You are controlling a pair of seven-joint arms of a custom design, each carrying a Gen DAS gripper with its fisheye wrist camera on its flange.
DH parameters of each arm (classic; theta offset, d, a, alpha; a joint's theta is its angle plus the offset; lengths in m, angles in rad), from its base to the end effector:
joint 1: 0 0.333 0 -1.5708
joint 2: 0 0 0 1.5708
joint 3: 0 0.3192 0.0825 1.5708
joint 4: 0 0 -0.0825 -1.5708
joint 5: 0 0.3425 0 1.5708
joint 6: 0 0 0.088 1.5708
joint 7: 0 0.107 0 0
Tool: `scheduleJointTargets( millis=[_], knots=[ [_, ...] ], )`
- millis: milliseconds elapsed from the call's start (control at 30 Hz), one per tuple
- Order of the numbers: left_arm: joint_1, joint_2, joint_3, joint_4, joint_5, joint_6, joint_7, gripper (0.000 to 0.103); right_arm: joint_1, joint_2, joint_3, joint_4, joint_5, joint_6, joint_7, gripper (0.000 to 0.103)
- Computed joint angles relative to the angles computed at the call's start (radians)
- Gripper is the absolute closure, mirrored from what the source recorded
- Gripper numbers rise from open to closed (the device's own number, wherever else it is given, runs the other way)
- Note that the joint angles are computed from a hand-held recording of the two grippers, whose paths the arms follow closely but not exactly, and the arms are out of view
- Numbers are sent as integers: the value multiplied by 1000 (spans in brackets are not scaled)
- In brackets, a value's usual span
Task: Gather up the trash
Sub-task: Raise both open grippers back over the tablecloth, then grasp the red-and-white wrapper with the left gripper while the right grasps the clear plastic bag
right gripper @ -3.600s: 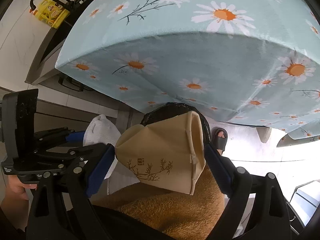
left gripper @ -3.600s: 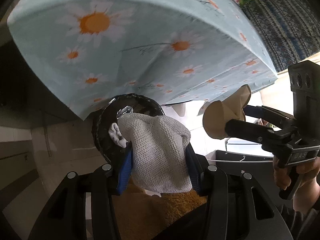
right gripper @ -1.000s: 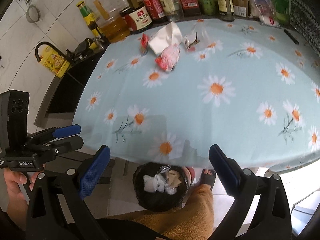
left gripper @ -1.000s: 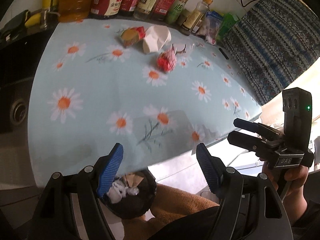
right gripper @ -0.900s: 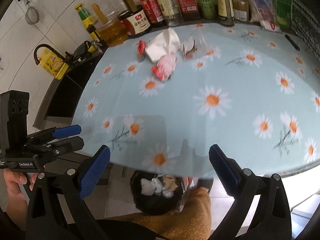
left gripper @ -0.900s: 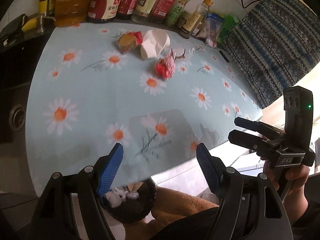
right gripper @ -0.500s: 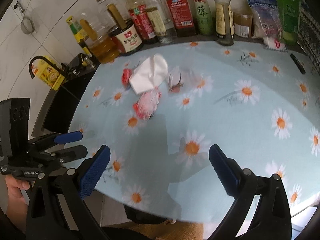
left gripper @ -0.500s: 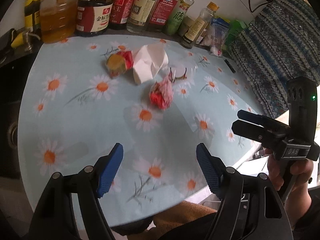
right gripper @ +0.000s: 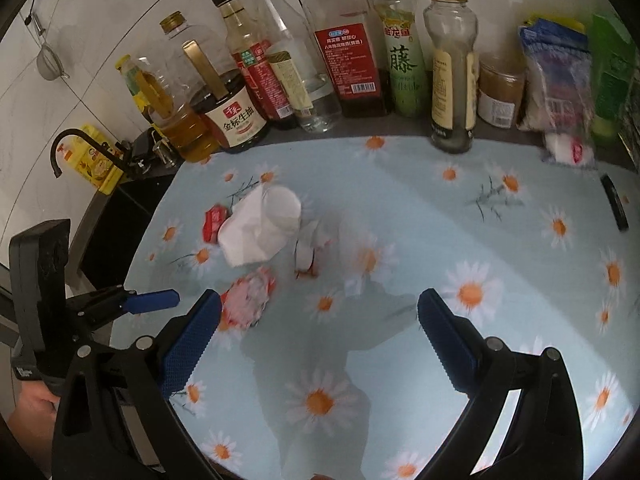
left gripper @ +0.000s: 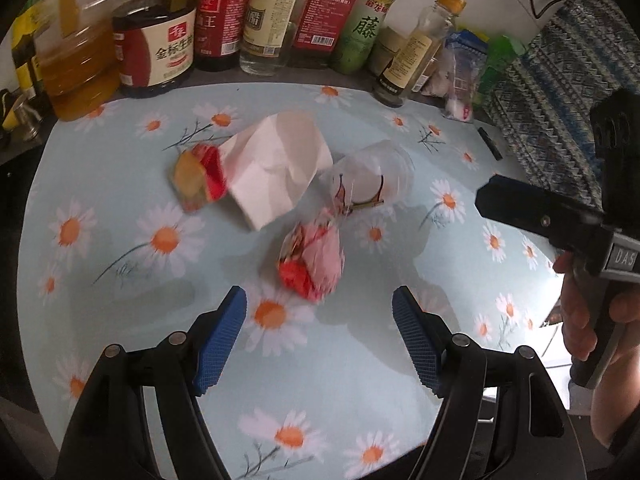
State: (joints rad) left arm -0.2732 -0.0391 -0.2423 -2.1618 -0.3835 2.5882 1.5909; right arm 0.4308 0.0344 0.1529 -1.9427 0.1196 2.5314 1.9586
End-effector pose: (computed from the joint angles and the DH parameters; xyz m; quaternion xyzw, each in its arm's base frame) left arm 0.4648 -0.2569 0.4880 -0.5892 0.7645 -0.2613 0.0041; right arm 0.4784 0.3130 0.5451 -0.7175 0.6389 -0.0340 0.2755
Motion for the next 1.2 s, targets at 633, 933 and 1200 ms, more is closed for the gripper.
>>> scheduleJointTargets(
  millis=[633,933,1200],
  knots=[
    [-25,152,-1,117,197,39,-165,38,-52,197,14,206,57,-125,-193,50],
    [-39,170,1,124,235,32,-193,58,-58,212,12,219,43,-161,-206,76],
    [-37,157,-1,102,222,45,-192,72,-58,205,17,206,52,-154,-232,91]
  ],
)
